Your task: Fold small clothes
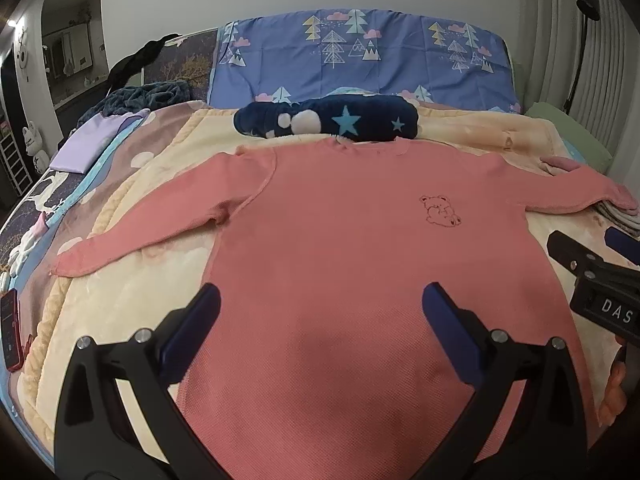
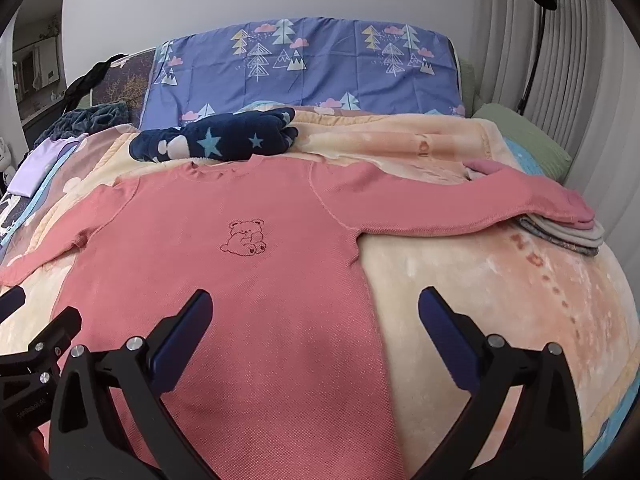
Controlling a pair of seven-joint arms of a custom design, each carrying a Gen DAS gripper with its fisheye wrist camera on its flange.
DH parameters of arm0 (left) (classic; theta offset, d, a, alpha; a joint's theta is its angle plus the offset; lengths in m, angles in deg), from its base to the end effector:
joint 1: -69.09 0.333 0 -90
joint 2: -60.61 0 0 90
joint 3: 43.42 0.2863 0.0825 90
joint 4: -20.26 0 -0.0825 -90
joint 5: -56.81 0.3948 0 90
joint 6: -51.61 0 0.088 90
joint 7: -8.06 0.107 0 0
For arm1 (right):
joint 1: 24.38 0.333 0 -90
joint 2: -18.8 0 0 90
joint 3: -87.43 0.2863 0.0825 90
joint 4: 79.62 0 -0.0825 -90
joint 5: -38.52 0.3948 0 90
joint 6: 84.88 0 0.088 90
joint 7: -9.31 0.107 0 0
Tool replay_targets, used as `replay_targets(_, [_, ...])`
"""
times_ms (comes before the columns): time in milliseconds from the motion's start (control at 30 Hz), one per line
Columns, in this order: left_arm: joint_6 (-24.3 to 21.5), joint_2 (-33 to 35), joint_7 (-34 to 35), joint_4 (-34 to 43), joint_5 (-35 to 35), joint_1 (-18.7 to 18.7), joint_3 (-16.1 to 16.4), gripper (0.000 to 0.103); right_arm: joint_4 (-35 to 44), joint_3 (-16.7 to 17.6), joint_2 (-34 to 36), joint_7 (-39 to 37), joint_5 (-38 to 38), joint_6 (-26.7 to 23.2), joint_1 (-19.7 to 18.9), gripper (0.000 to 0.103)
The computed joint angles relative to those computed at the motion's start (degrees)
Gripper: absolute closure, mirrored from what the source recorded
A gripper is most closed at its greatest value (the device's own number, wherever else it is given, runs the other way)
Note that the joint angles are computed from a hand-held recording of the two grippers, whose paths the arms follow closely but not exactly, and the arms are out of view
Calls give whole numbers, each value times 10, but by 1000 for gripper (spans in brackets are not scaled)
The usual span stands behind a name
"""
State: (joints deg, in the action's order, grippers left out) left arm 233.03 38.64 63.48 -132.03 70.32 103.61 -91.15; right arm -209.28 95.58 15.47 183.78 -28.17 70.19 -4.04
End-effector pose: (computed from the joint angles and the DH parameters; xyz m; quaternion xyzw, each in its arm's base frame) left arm 0.4545 -0.1231 0.3733 -0.6685 0.6309 -0.2650 0.2914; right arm 0.4671 0.2901 0.3872 -0.6439 0.6479 -0.3035 0.2711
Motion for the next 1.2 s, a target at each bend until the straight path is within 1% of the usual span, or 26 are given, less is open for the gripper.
replay_targets(100, [0,4,1,0,0,-2,6,2,0,0,-1,-2,-1,9,0,1])
replay_targets(200, [3,18,12,0,-5,-25,33,2,-1,-1,0,-4,3,22,-1,1])
replay_targets(267, [2,21,12,0,-9,-28,38,2,0,-2,2,0,-2,32,-2,1])
replay_targets(300, [0,20,9,1,-8,-23,34,2,-1,-2,2,10,-12,39,-3,1])
replay_targets(367, [-8,16,3,4,-2,-13,24,2,-3,-5,2,67,-72,74,-10,1])
replay_targets(400, [-10,16,1,5,3,-11,23,2,-3,-4,1,93,-99,77,-11,1])
replay_targets(467, [-11,18,-1,5,10,-15,30,2,-1,-1,1,121,-130,64,-9,1])
replay_targets(500, [-11,19,-3,5,12,-18,34,2,1,0,1,124,-137,56,-7,1])
replay_targets(600, [-10,21,-7,4,18,-25,44,2,2,-1,4,121,-146,55,-4,1])
replay_targets(700, [-11,21,-10,5,24,-25,46,2,2,-4,6,125,-147,54,-3,1])
replay_targets(767, [-12,22,-11,5,28,-26,48,2,1,-3,5,125,-148,45,-2,1])
replay_targets(933, [-16,21,-19,7,47,-16,41,2,-1,-5,6,127,-148,39,-1,1])
replay_targets(1000, [-13,15,-28,7,56,-1,26,2,-2,-5,5,136,-152,40,-1,1])
replay_targets(1067, [-11,14,-32,8,58,3,21,2,-2,-5,3,148,-161,41,-2,1])
replay_targets(1200, [-2,30,-21,6,42,-17,46,2,0,-1,4,153,-174,20,2,1])
